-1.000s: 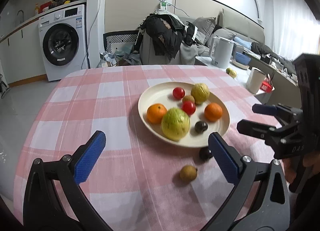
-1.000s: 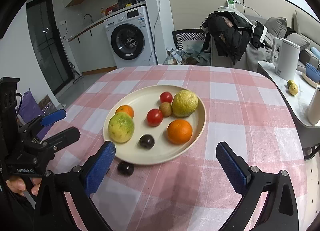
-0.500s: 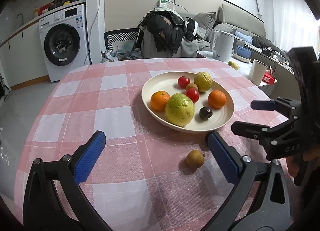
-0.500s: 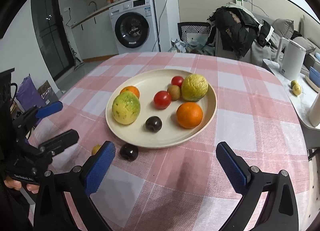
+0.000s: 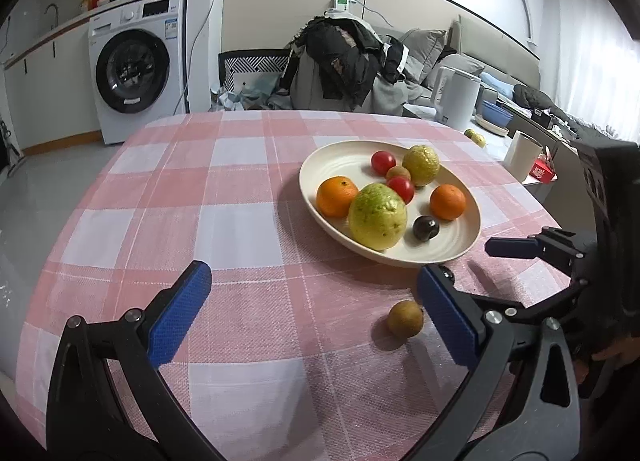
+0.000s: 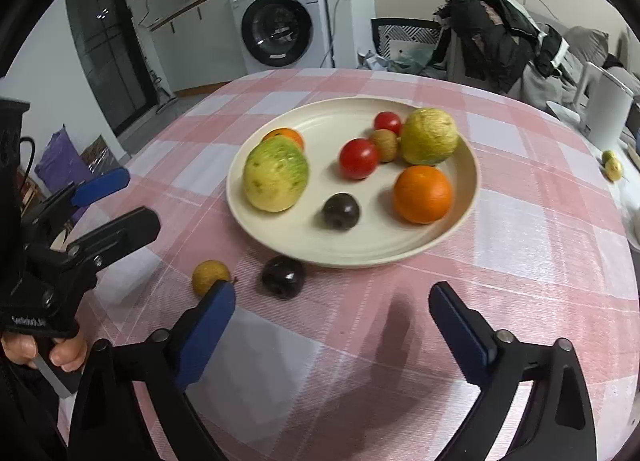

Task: Organize fruits
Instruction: 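Grasp the second dark plum with the right tool, then grasp the last brown round fruit with the left tool while the right tool holds the plum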

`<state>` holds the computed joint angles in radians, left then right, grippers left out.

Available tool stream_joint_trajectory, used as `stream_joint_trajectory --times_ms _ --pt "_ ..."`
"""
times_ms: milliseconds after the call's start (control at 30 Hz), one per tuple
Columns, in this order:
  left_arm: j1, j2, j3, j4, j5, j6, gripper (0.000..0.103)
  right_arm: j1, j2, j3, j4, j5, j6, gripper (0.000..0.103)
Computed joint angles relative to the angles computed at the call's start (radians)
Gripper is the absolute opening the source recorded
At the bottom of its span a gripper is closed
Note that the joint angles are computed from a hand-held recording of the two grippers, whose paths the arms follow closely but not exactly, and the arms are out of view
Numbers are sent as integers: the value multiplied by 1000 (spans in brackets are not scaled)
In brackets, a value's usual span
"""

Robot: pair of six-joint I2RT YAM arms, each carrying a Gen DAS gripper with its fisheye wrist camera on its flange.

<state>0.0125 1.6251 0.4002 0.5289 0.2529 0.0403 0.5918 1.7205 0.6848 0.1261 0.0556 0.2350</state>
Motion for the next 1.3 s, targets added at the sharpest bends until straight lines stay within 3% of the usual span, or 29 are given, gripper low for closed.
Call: stream_joint_trajectory --times_ms 167,300,433,700,767,867,1100,1300 --pt "9 12 3 9 2 -11 102 9 40 30 -14 -4 -11 78" --pt "5 23 12 -1 0 -12 102 23 54 38 -19 1 -10 71" --pt "-3 30 14 7 -3 -8 102 32 59 37 -10 4 -18 53" --pt "-11 32 10 15 -10 -7 102 60 70 55 -17 16 -25 46" --pt "-11 33 9 19 -9 -8 102 72 74 59 -18 42 -33 34" --pt "-10 35 7 24 -8 -4 102 73 70 53 -13 32 -42 28" --pt "-19 28 2 21 -11 10 102 79 44 27 -6 27 -66 25" --pt "-42 5 9 -46 27 53 102 73 -57 -31 7 22 -66 25"
